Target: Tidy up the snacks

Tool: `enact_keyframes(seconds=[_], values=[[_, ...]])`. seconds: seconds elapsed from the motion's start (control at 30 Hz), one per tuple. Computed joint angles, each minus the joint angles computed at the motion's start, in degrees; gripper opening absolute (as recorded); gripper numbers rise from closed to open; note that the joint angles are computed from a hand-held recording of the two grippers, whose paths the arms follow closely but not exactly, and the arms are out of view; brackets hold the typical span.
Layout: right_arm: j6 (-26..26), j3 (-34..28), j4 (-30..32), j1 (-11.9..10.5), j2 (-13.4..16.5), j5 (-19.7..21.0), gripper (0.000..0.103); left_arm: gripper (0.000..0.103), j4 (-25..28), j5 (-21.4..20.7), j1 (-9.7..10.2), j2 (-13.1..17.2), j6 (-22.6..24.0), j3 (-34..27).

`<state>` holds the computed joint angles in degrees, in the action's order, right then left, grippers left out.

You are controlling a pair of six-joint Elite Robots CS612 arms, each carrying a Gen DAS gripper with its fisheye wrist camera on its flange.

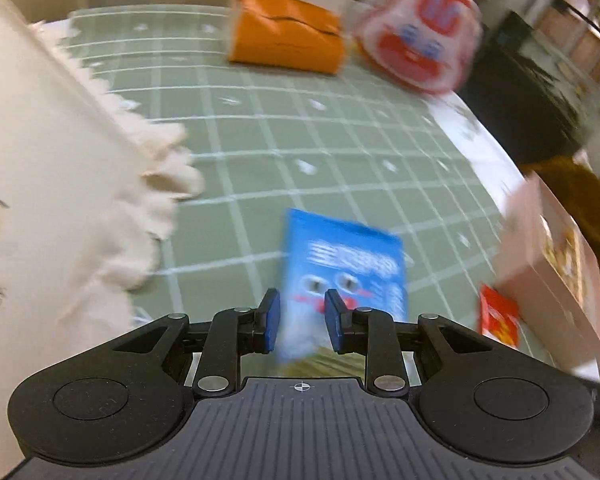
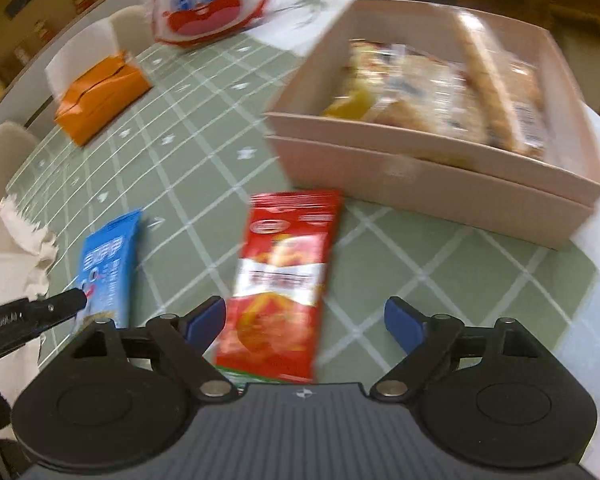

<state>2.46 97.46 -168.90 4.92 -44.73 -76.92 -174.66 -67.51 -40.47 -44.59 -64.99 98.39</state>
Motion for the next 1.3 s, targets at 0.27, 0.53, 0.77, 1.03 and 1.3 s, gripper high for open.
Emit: enact_keyframes(seconds=[0.27,0.53,0.77,1.03,1.3], values=[[-6.6,-0.1,-1.7,1.8,0.6,-2.7,0.089,0.030,-9.3,-10.2,2.37,3.2,4.1,-2.1],[-11.4,1.8,-5.7,2.0,0.5,-3.7,0.089,0.032,-14.4,-19.7,2.11,5.1,8.7,-5.2],[-10.1,3.3,-6.5,0.7,-0.4,-1.1,0.089,0.030,-7.1,-5.8,-1.05,2.5,14.6,-5.3],[-6.6,6.1,-12.4,-1.7,-1.2,-5.5,0.089,0.031,-8.0,-5.4,-1.91,3.0,19.6,-8.8],[-1.9,8.6,-16.1,-4.7,-1.5,-11.6,0.089,0.032,9.5,-7.8,-4.15,8.1,31.3,-18.9]])
